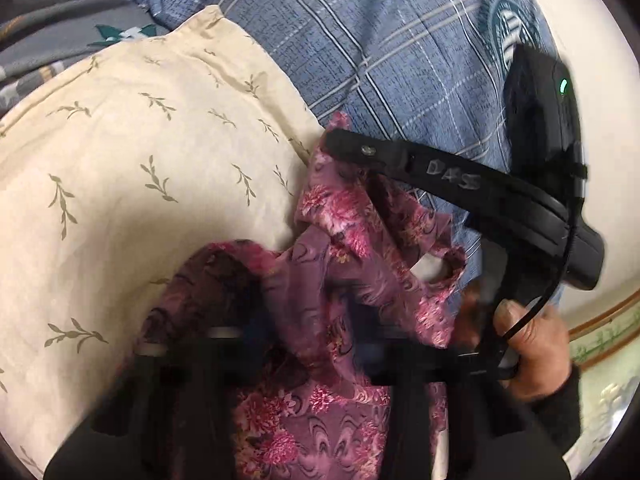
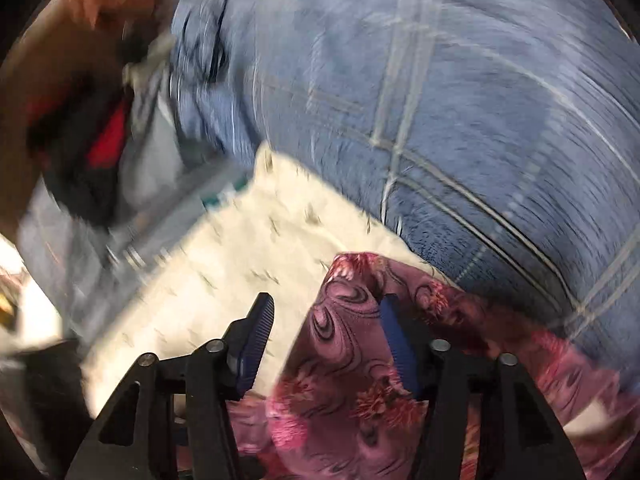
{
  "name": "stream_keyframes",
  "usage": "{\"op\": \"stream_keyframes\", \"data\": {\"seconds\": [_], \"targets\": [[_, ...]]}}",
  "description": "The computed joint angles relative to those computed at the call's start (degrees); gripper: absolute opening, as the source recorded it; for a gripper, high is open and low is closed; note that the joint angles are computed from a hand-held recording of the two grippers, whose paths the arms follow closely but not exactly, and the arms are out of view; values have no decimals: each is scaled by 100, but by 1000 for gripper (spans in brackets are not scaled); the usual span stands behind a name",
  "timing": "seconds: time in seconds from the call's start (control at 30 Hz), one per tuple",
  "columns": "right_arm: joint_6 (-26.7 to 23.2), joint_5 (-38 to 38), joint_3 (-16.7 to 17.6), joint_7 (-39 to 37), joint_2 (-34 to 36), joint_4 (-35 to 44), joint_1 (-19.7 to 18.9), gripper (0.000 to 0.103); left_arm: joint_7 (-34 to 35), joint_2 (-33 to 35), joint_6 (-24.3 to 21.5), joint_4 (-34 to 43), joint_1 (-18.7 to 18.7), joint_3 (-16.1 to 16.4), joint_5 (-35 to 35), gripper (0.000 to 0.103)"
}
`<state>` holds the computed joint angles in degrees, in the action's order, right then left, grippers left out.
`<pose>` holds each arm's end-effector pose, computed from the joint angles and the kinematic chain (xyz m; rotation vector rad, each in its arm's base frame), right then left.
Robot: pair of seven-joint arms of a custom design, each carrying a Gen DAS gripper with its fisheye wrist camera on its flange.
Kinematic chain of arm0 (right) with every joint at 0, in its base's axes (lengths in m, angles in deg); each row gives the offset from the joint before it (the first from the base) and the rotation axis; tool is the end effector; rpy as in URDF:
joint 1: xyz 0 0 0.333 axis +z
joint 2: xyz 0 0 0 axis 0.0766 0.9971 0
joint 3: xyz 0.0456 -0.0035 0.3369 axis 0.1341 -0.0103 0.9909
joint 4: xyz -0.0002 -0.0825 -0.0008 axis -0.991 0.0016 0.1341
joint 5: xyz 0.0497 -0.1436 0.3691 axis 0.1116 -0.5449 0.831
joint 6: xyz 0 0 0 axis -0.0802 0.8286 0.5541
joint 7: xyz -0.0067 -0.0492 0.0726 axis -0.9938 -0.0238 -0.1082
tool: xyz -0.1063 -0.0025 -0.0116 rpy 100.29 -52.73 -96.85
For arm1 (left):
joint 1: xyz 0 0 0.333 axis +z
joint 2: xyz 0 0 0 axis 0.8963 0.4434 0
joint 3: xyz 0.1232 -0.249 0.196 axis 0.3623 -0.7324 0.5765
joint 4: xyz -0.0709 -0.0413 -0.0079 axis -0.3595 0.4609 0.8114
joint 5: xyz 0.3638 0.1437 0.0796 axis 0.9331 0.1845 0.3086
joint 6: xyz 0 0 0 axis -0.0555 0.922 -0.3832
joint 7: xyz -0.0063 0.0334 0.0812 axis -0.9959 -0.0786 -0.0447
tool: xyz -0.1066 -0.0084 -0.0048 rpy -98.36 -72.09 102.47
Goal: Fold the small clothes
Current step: 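Pinch the shirt edge with the right tool while the left tool holds the fabric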
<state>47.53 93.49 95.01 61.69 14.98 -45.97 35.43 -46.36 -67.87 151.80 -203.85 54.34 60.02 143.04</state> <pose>0.5679 0.4603 0.5663 -2.5670 0.5720 -0.1274 0.3851 -0.3238 0.4833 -2.6078 0.9178 -1.3506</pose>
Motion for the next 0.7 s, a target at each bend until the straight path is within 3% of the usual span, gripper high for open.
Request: {"op": "stream_keyframes", "data": {"seconds": [0.07, 0.17, 0.33, 0.37, 0.47, 0.53, 0.57, 0.6, 0.7], "targets": [[522, 180, 72, -306, -187, -280, -81, 4, 1162, 82, -540, 35, -494, 274, -1211, 7], [1201, 427, -16, 195, -49, -208, -140, 0, 1335, 111, -689, 74, -489, 230, -1470, 6], [1217, 376, -94, 797, 381, 83, -141, 1, 1440, 80, -862, 118, -493, 156, -1595, 7], [1308, 510, -30, 767, 279, -77, -218, 6, 1383, 72, -845, 116, -472, 135, -1546, 7], [1469, 1731, 347, 239, -317, -846, -816, 9, 1336, -79, -1101, 129, -490, 4, -1380, 7], [1577, 2324, 315, 0, -828, -1474, -1045, 22, 1414, -83, -1185, 224, -509, -42, -1237, 11], [1583, 2779, 302, -235, -1106, -1823, -1201, 30, 1393, -91, -1177, 252, -499, -63, -1122, 20], [1524, 3374, 237, -593, -1493, -2303, -1412, 36, 1344, -103, -1146, 252, -489, -77, -1018, 29], [1788, 3905, -267, -802, -2300, -3352, -1617, 39, 1450, -118, -1257, 313, -555, -44, -1065, 32]]}}
